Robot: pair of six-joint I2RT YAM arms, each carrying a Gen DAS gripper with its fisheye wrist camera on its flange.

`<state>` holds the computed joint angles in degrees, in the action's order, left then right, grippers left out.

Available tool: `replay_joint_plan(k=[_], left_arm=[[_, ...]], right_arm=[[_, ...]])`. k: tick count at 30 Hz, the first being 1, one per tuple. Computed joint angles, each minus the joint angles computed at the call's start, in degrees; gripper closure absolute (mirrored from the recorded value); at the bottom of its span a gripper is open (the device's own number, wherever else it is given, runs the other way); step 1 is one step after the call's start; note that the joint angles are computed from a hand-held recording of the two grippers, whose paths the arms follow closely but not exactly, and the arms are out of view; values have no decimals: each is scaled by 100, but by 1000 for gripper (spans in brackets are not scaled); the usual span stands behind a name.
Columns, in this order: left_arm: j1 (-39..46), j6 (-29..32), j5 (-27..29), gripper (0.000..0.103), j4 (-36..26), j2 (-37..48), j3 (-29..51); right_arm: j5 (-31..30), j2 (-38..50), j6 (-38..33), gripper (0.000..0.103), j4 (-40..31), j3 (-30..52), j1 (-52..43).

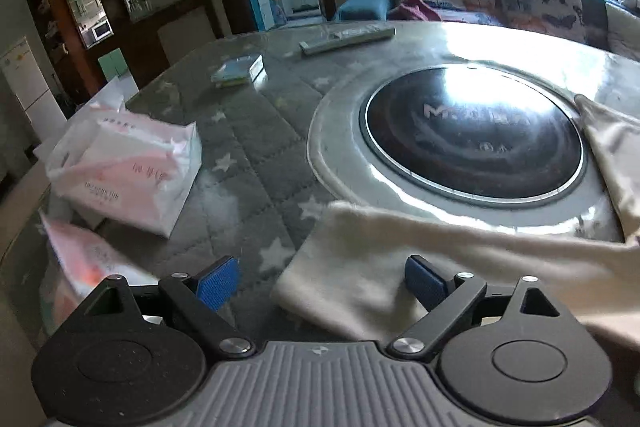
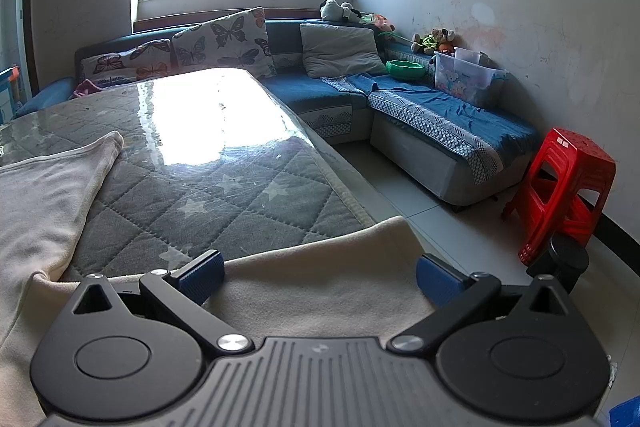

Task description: Fold clothes

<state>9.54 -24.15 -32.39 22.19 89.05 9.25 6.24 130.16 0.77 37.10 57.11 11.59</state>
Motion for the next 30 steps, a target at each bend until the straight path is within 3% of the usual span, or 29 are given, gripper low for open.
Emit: replay_joint_plan(k=[3,20,25,30], left_arm=[[180,317,69,10,343,295,84],[393,2308,-667,10,2871,2677,1071],[501,2030,-535,10,2310,2298,1100],[-279,1416,-567,11,1687,1187,618]], right_arm=[[2,4,6,0,-7,8,0],[40,11,12,0,-24,27,18],[20,10,20,0,-26,26,5],[45,2,33,0,-33,26,28]])
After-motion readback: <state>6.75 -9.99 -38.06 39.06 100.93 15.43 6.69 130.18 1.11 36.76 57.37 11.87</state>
